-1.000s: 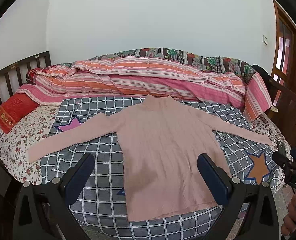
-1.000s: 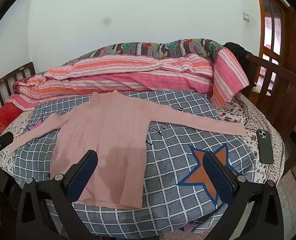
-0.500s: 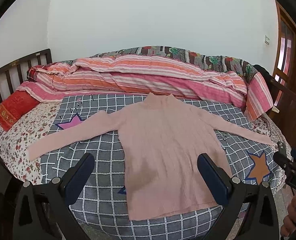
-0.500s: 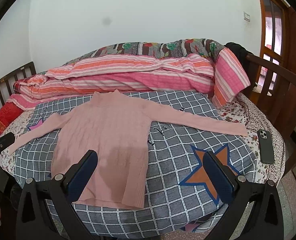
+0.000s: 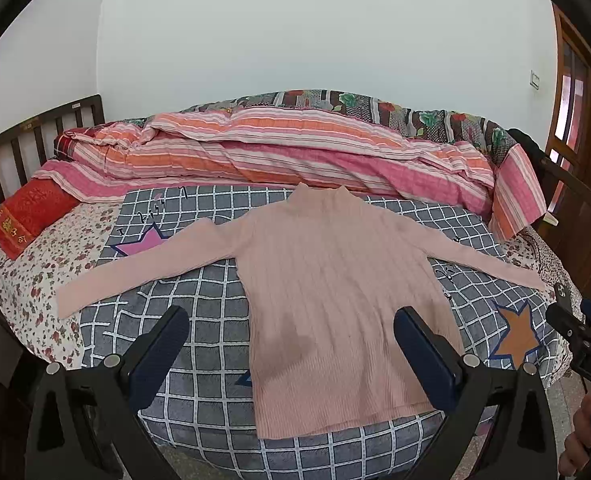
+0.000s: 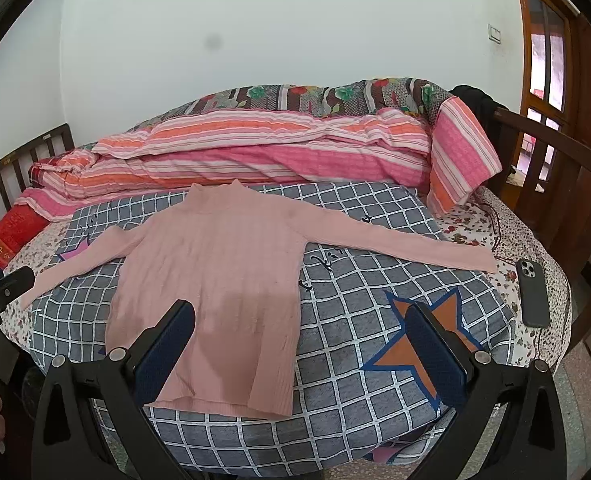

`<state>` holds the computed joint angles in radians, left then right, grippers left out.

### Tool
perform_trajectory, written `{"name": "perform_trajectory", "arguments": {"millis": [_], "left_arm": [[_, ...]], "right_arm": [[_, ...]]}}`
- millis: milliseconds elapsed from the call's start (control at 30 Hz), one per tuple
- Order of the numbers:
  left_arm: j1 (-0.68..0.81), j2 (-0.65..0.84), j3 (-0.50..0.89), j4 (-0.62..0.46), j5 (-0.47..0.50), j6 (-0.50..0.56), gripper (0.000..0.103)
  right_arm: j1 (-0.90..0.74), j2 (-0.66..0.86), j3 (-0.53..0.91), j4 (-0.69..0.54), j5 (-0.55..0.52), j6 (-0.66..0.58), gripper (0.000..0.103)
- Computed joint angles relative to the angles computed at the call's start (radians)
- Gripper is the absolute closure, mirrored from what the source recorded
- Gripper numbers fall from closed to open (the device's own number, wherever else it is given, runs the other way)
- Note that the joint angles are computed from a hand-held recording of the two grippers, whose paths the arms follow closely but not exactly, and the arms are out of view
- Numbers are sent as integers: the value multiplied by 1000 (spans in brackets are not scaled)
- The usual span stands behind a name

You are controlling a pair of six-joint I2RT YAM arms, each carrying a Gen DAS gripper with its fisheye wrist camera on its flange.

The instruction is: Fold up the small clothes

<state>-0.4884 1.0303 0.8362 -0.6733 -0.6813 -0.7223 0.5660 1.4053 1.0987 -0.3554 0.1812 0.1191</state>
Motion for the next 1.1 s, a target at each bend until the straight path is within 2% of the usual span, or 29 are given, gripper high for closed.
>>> {"name": "perform_trajectory", "arguments": {"millis": [1100], "left_arm": [[9,-4,-1,0,9,6,0]], "right_arm": [[15,-1,-5,6,5,10,0]]}}
